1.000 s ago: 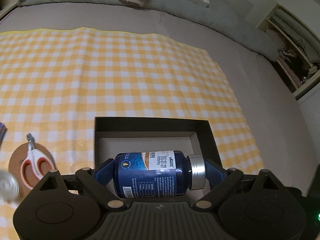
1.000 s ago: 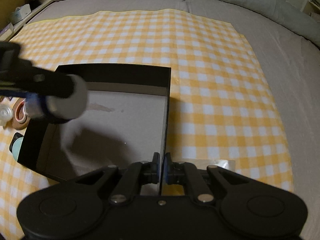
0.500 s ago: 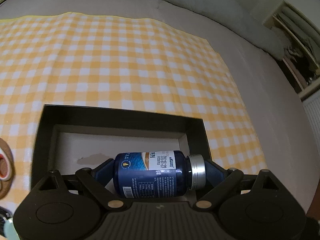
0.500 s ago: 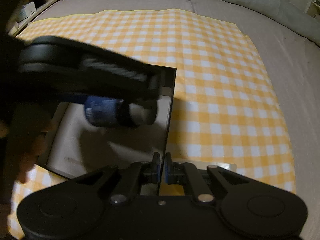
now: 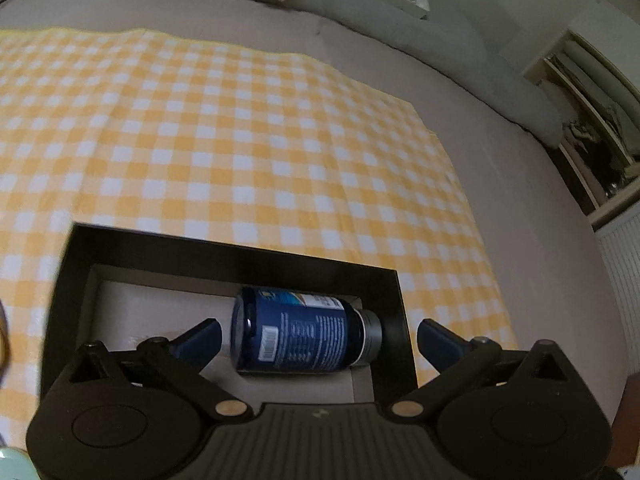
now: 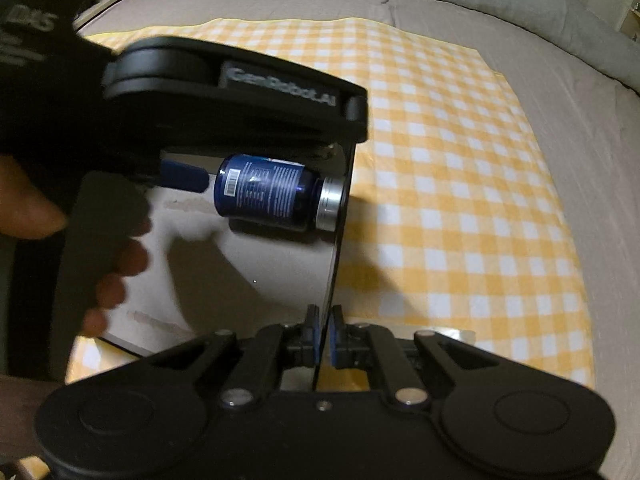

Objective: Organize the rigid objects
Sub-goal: 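Open the left tool to release the bottle and lift away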

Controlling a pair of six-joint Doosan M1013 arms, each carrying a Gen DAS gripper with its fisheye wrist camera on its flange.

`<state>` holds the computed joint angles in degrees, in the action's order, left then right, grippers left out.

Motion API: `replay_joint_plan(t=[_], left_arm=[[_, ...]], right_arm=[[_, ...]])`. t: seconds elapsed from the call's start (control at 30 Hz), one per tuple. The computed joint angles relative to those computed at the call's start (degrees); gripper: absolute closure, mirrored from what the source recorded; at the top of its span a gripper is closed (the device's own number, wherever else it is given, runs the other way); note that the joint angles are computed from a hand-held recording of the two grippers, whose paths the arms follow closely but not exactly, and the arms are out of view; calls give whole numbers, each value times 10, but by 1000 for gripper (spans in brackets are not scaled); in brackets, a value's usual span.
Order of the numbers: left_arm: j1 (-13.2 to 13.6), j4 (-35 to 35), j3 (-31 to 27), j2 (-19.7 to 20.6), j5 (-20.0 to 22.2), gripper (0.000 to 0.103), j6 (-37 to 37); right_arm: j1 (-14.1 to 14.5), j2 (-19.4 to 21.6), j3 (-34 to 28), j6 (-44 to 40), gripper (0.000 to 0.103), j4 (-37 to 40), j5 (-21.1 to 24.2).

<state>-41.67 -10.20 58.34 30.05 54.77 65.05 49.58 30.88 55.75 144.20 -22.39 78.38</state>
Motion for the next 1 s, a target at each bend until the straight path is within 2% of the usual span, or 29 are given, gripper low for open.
replay_joint_plan(t=[0.2,0.37,0.73,1.0], left_arm=[[2,20,13,-21,13,0,25],[3,38,30,-45,25,0,67],[3,69,105,-113,9,0,221],[18,96,140,-145,2,0,256]], right_arm=[[-3,-5,6,10,98,7,-9],[-1,-2,-2,13,98,14,2],[4,-2,-6,16,97,26,17],[9,5,-20,2,98,19,41]])
